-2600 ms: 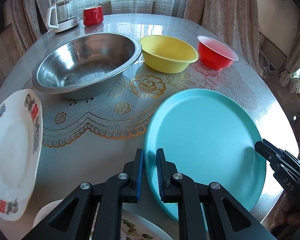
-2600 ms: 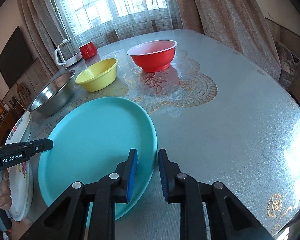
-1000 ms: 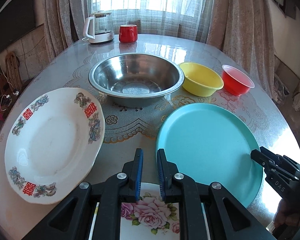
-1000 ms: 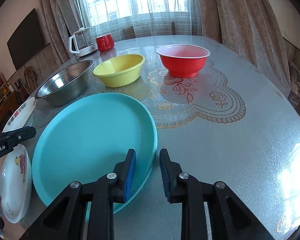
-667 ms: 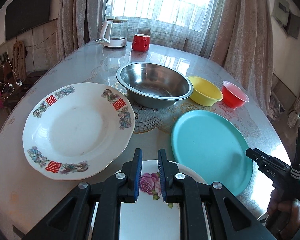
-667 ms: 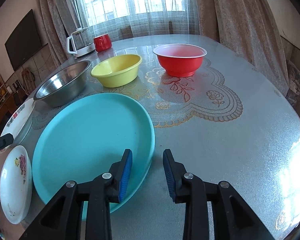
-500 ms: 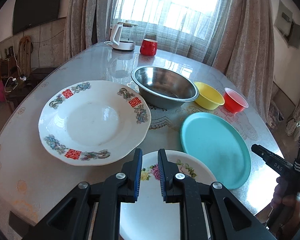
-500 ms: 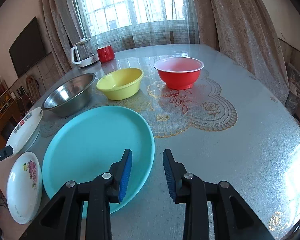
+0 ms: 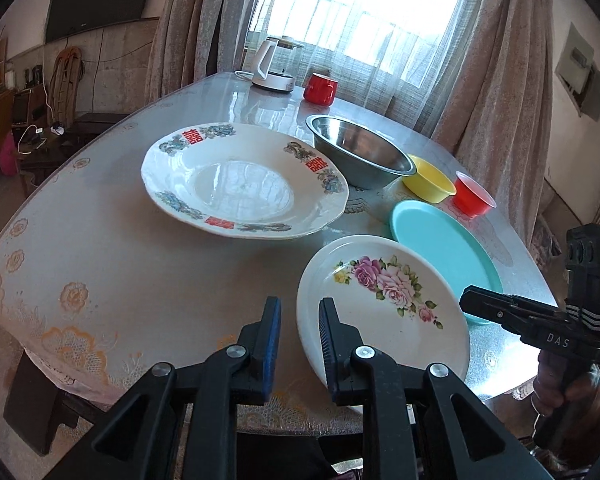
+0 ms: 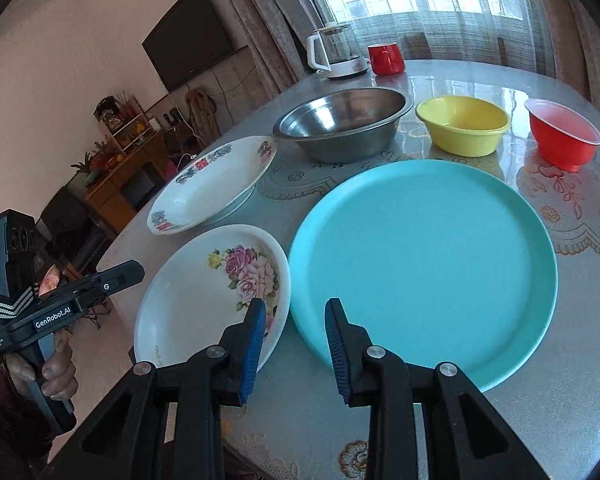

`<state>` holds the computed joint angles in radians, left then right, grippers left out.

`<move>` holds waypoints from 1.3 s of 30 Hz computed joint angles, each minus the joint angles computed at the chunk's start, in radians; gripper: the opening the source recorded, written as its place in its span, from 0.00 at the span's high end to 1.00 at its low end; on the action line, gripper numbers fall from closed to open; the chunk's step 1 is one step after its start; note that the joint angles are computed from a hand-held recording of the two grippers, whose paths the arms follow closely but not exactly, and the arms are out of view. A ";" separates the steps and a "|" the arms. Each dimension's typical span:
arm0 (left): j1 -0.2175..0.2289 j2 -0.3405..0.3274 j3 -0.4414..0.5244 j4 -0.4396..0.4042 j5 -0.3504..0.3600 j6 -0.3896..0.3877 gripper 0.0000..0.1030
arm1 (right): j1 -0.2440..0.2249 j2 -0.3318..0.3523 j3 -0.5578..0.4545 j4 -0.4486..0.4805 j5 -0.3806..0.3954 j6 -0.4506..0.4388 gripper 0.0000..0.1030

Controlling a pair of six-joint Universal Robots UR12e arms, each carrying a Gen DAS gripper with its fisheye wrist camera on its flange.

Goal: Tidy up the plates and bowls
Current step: 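Lift the pink-rose plate with the left gripper over the teal plate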

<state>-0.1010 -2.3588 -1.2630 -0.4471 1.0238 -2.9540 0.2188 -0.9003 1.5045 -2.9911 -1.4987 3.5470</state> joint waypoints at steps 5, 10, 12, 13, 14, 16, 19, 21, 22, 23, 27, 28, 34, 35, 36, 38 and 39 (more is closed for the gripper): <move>0.004 -0.010 0.008 -0.064 -0.054 0.005 0.75 | 0.010 0.017 -0.032 0.051 -0.005 -0.025 0.79; -0.001 -0.016 0.004 -0.086 -0.065 0.030 0.78 | 0.011 0.016 -0.031 0.052 -0.002 -0.038 0.84; -0.004 -0.013 -0.006 -0.062 -0.052 0.026 0.80 | 0.013 0.018 -0.032 0.050 -0.010 -0.048 0.84; -0.005 -0.012 -0.008 -0.057 -0.050 0.023 0.80 | 0.013 0.018 -0.033 0.052 -0.012 -0.052 0.84; -0.004 -0.012 -0.007 -0.058 -0.052 0.019 0.80 | 0.014 0.018 -0.034 0.053 -0.014 -0.052 0.84; -0.005 -0.012 -0.008 -0.052 -0.045 0.020 0.81 | 0.014 0.018 -0.037 0.057 -0.014 -0.053 0.84; -0.006 -0.010 -0.010 -0.049 -0.036 0.020 0.81 | 0.011 0.019 -0.036 0.055 0.000 -0.039 0.84; -0.005 -0.008 -0.014 -0.040 -0.037 0.022 0.81 | 0.008 0.018 -0.033 0.050 0.013 -0.026 0.84; -0.006 -0.008 -0.014 -0.034 -0.036 0.025 0.81 | 0.008 0.017 -0.031 0.047 0.016 -0.023 0.84; -0.006 -0.007 -0.015 -0.031 -0.036 0.029 0.81 | 0.007 0.015 -0.029 0.045 0.016 -0.024 0.84; -0.007 -0.012 -0.001 -0.052 -0.051 0.019 0.82 | 0.003 0.011 -0.019 0.024 0.024 -0.003 0.84; -0.007 -0.013 0.001 -0.057 -0.055 0.019 0.82 | 0.002 0.010 -0.016 0.017 0.027 0.005 0.84; -0.018 -0.013 0.014 -0.047 -0.053 0.040 0.82 | -0.002 0.000 0.003 -0.013 0.012 0.033 0.84; -0.020 -0.015 0.019 -0.045 -0.054 0.041 0.82 | -0.004 -0.002 0.008 -0.023 0.013 0.045 0.84; -0.022 -0.017 0.025 -0.046 -0.058 0.042 0.82 | -0.007 -0.005 0.012 -0.032 0.014 0.056 0.84; -0.026 -0.022 0.038 -0.045 -0.064 0.044 0.82 | -0.009 -0.010 0.019 -0.044 0.004 0.066 0.83; -0.029 -0.024 0.043 -0.043 -0.065 0.049 0.82 | -0.010 -0.013 0.024 -0.049 0.000 0.071 0.83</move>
